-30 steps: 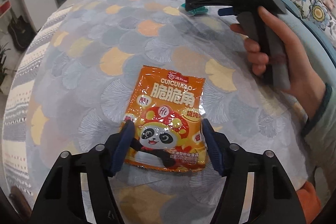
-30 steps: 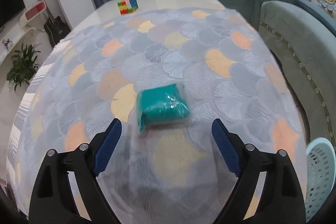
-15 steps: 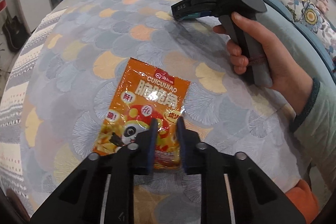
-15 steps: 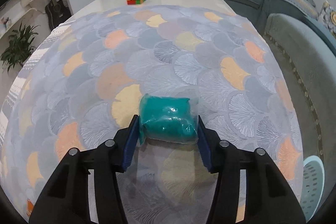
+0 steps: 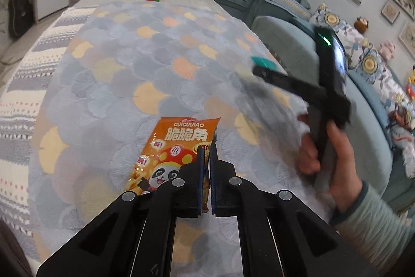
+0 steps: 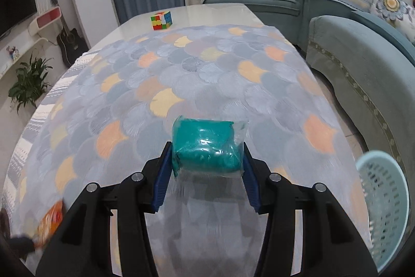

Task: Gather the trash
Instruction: 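Carry the orange packet and teal packet to the blue basket and release both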

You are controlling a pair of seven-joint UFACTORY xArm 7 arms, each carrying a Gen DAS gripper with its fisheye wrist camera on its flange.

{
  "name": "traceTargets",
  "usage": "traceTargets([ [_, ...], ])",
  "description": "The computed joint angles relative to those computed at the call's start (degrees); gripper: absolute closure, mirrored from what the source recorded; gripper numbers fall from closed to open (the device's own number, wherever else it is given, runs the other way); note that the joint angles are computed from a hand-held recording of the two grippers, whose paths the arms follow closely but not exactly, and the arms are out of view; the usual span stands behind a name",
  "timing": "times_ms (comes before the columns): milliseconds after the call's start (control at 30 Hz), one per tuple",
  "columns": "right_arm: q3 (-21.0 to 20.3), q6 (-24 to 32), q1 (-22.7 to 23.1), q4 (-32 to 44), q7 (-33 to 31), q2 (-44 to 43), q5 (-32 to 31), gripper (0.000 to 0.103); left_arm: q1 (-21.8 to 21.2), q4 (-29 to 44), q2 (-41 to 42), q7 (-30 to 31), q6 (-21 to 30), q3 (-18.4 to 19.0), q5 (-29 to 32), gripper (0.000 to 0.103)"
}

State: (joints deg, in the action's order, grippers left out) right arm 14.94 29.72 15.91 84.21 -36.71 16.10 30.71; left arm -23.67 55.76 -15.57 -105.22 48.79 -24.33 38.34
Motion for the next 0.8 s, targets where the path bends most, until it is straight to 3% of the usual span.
traceTargets([
  [167,-0.75,1.7,-3.51,-8.79,-7.0,-8.46,9.3,0.057,1.22,-0.27,-2.69,-3.43,-2.11,-1.38,3.32,0.103],
  [433,-8.48,7.08,-5.86,-12.18,-11.15,-15.35,17.38,0.057,2.72,7.83,2.14,-2.1,-4.34,-2.57,9.19,0.103],
  [567,-11.02,7.07,-8.01,-9.65,-9.55,-14.79,16.77,0.057,0.78,17.62,9.44,3.14,-2.72,-1.08,12.5,0.103],
  [800,-12.74,8.42,-13.1,-1.15,-2.46,-8.56,10.72,0.057,-5.6,44.43,29.23,17.56,0.53,2.37,16.15,0.103],
])
